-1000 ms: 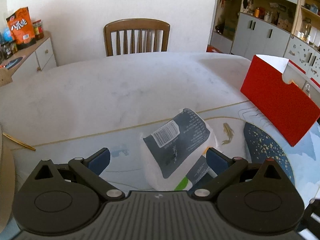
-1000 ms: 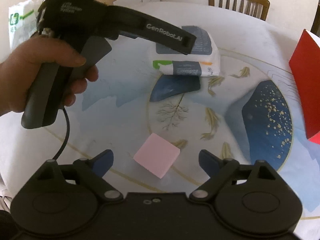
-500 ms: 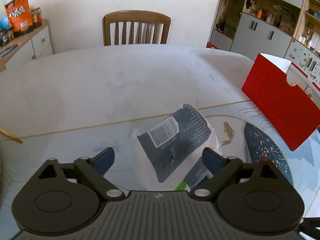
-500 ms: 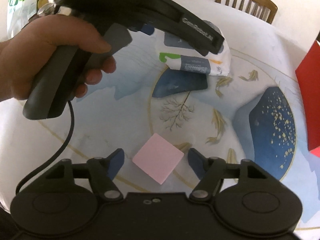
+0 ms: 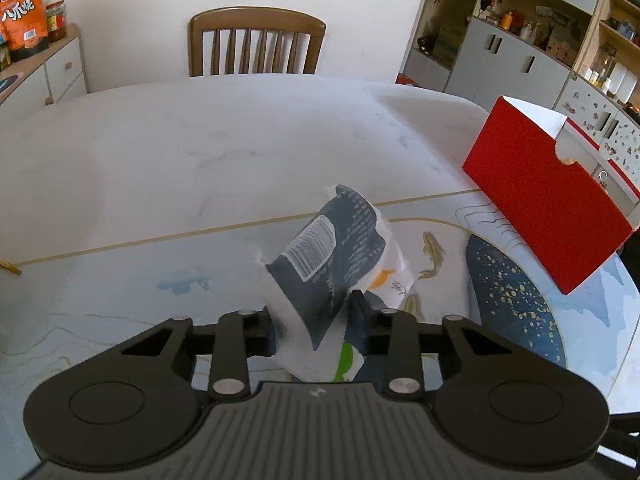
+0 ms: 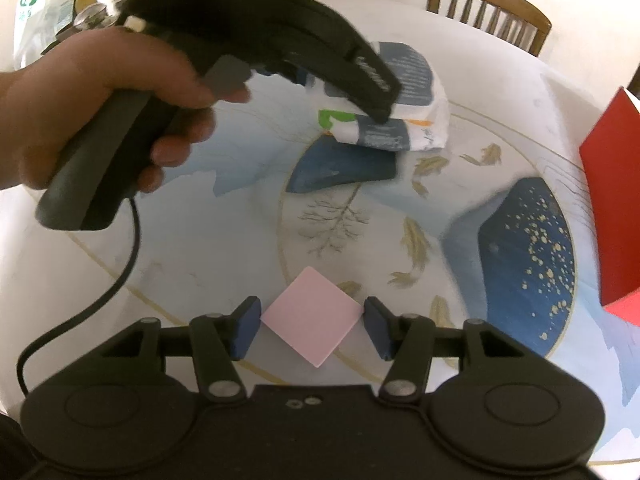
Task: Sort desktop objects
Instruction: 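Grasp the white-and-grey bag with the left tool while the right tool grasps the pink sticky-note pad, then carry the white-and-grey bag and pink sticky-note pad over the red box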
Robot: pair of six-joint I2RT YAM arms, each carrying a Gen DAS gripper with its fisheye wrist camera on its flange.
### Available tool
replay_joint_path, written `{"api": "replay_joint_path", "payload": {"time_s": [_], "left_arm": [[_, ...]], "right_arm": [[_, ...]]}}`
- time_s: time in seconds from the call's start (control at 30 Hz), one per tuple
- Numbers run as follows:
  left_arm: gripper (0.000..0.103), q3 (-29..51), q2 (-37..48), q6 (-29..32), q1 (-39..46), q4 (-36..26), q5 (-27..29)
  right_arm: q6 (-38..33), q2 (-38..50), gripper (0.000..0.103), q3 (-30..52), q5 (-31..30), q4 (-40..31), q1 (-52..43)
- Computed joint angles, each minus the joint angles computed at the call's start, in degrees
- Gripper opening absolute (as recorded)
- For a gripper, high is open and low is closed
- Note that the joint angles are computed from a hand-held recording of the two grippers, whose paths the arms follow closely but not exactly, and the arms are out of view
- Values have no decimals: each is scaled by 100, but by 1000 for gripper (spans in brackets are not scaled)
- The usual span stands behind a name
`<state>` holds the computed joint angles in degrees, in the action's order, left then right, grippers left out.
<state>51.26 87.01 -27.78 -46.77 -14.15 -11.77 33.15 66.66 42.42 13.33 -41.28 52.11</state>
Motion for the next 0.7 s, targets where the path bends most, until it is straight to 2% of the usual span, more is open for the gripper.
{"api": "replay_joint_path", "payload": {"time_s": [0.1, 0.27, 0.57, 0.7], "left_arm": [[23, -1, -35, -170, -64, -8, -56], [16, 19, -96, -470, -226, -55, -145], [15, 91, -193, -905, -694, -180, -319], [15, 227, -230, -1154, -988, -342, -389]], "right_arm": [[-1, -219, 56, -80, 44, -95, -60], [-31, -665, 56, -184, 105, -340, -222], [-167, -1952, 56, -279, 151, -1288, -848], [-503, -2581, 56, -247, -19, -1777, -1431]]}}
